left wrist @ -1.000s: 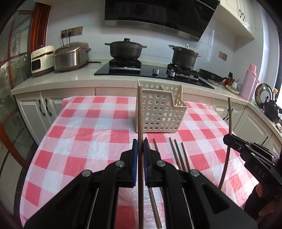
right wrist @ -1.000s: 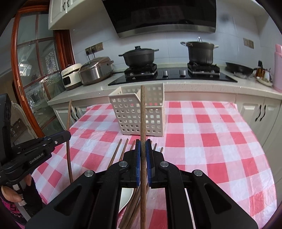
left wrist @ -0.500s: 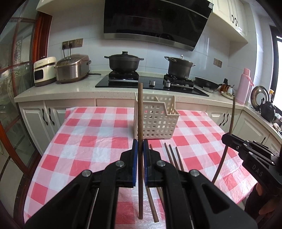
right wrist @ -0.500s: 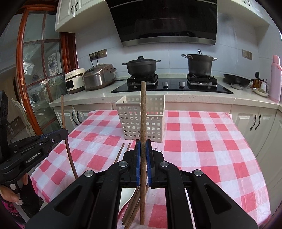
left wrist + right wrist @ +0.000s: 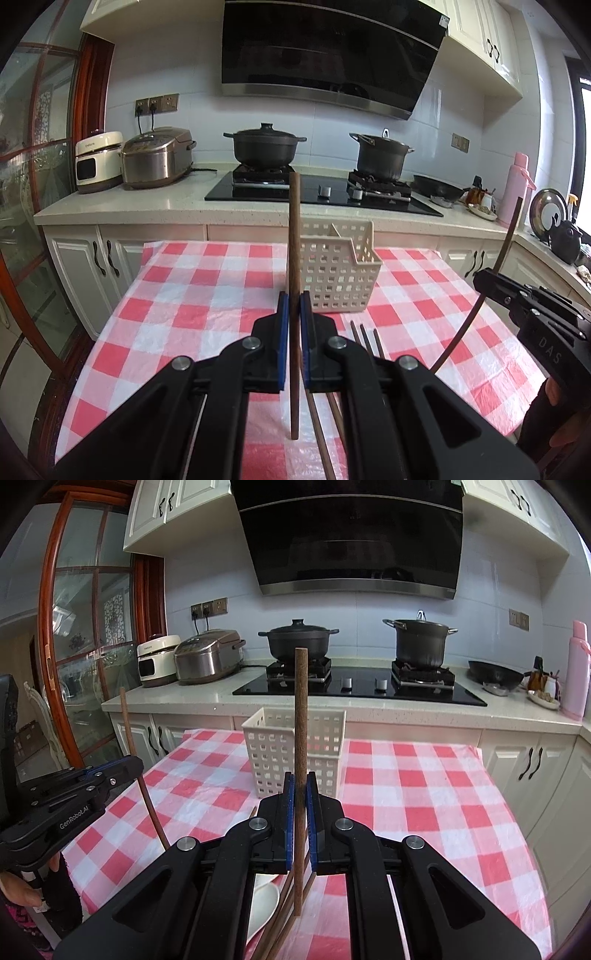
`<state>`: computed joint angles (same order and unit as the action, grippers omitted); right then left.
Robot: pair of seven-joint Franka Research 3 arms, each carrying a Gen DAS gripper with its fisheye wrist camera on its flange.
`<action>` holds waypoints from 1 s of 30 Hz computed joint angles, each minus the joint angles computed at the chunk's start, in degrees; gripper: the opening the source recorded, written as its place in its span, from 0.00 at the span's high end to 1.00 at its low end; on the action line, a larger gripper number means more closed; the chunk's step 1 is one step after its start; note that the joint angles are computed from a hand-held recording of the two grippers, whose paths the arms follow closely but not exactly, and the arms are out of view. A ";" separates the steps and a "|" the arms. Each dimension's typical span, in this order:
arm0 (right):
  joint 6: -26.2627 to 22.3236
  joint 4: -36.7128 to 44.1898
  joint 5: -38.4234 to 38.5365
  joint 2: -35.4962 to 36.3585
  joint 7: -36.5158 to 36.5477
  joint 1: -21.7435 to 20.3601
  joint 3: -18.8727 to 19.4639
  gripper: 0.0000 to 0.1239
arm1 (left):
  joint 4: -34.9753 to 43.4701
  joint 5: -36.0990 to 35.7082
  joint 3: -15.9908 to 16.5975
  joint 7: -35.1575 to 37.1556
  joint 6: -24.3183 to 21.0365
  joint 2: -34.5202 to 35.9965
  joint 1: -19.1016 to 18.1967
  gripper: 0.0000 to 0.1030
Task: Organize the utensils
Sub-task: 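Lift both held chopsticks upright and carry them over the white basket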
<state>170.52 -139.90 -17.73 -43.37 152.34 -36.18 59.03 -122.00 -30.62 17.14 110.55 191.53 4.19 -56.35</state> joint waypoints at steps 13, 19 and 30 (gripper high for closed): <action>1.84 4.24 -0.72 2.18 -1.15 -6.91 2.15 0.93 | 7.44 7.34 6.66 -6.23 -1.53 4.34 -3.72 0.94; 3.68 8.31 -0.14 4.56 -3.47 -13.30 4.55 0.93 | 14.06 11.78 3.13 -9.98 -3.74 7.28 1.28 0.94; 3.11 18.96 2.22 10.64 -9.07 -27.28 11.83 0.93 | 32.34 18.64 -3.35 -16.30 -10.15 14.96 10.20 0.94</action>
<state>173.63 -120.94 -15.51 -32.72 143.27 -63.46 70.86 -89.66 -11.99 13.78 94.25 181.39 19.16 -46.15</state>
